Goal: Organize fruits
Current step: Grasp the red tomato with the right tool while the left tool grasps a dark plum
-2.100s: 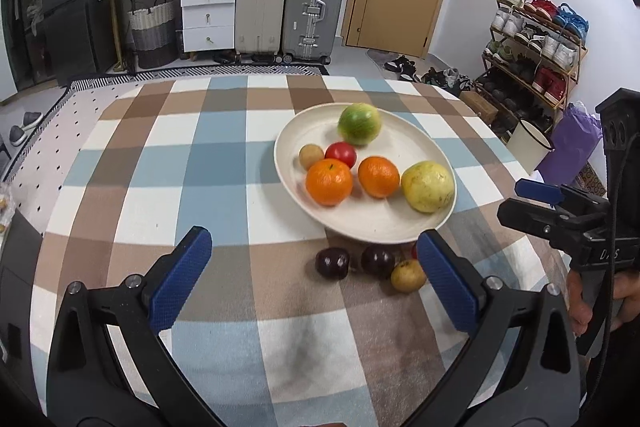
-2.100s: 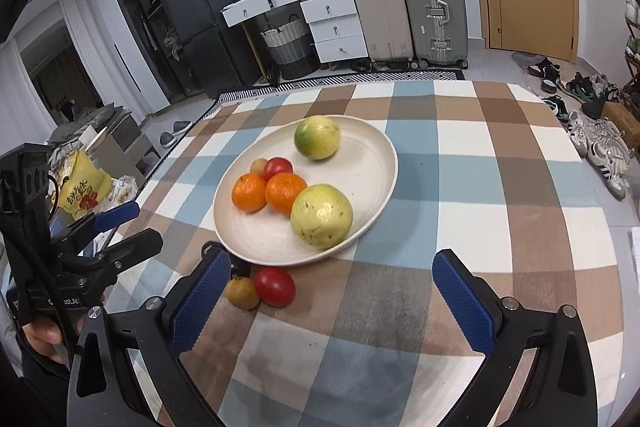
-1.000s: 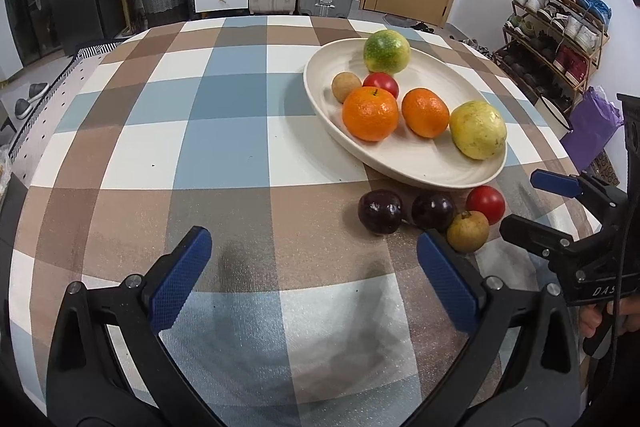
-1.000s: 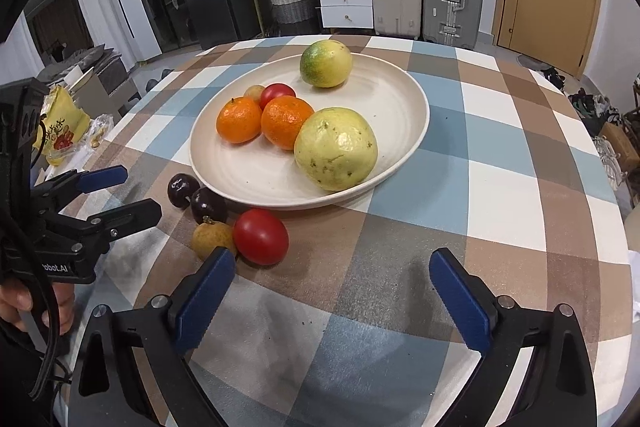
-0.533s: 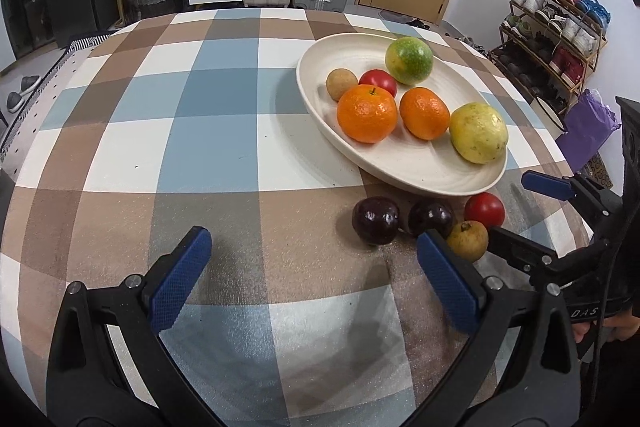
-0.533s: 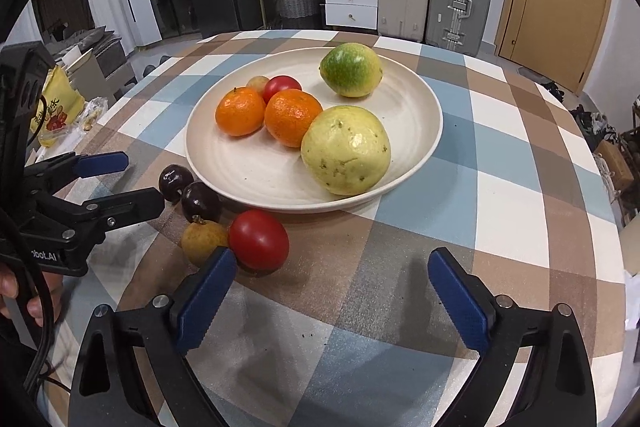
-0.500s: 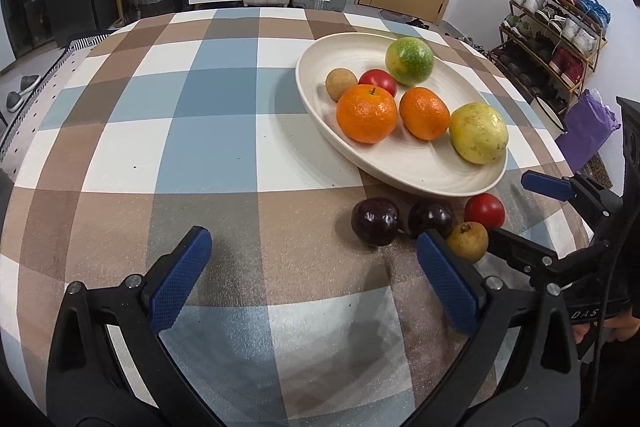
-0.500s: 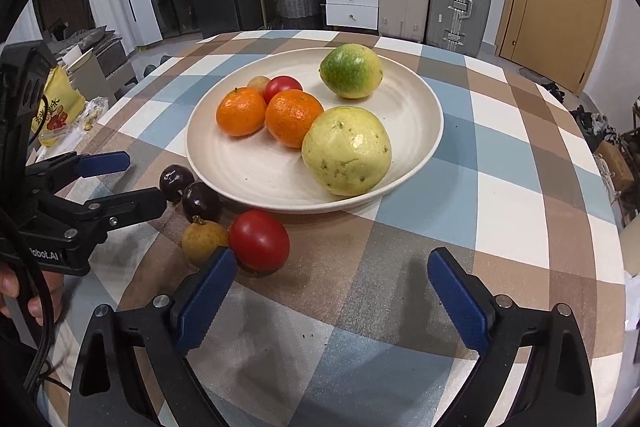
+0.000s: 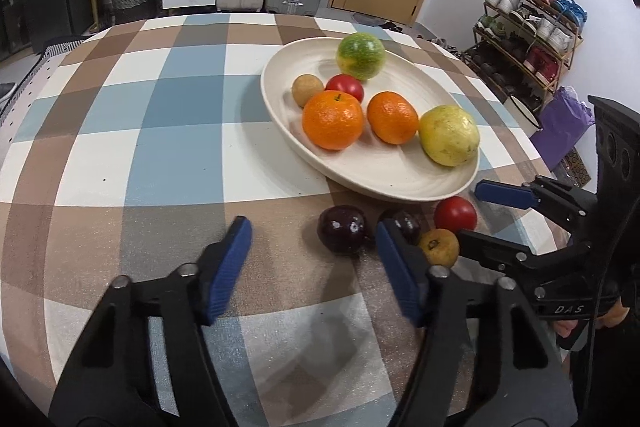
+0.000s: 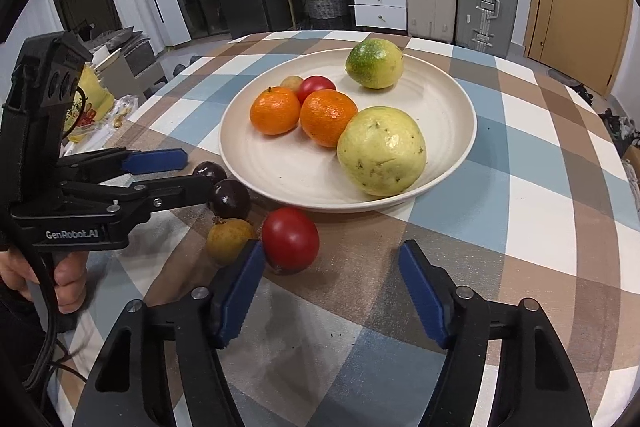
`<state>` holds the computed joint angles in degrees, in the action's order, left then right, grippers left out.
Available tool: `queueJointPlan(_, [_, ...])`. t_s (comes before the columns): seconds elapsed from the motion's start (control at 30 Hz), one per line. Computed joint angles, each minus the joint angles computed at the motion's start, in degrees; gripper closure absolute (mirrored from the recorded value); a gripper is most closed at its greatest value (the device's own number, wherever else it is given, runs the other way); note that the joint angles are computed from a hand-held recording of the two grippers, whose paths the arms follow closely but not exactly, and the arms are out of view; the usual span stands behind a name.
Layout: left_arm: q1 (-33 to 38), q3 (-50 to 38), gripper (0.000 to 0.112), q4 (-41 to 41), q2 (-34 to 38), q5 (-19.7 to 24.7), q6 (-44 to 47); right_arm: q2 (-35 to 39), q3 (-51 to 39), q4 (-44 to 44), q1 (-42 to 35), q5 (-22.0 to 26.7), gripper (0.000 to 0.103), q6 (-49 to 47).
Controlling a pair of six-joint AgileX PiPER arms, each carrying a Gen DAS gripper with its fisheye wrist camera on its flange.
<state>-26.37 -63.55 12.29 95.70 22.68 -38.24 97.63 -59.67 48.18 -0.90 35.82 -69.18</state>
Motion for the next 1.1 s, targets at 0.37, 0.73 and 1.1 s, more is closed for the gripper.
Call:
queueJointPlan(0.37, [-0.4, 0.6, 0.09, -6.3, 0.1, -2.0, 6.1, 0.0, 0.6, 3.9, -0.5, 2.5, 0.054, -3.8])
queueJointPlan(0.73, [-1.1, 1.7, 0.09, -2.0, -1.6, -2.2, 1.7, -1.2, 2.0, 6.2, -0.2, 3.1, 0.074, -7.3])
queueJointPlan(1.1, [-3.2, 3.6, 0.09, 5.6, -4.9, -1.4, -6.4, -4.6, 4.5, 9.5, -3.4, 4.9, 0.075, -10.7])
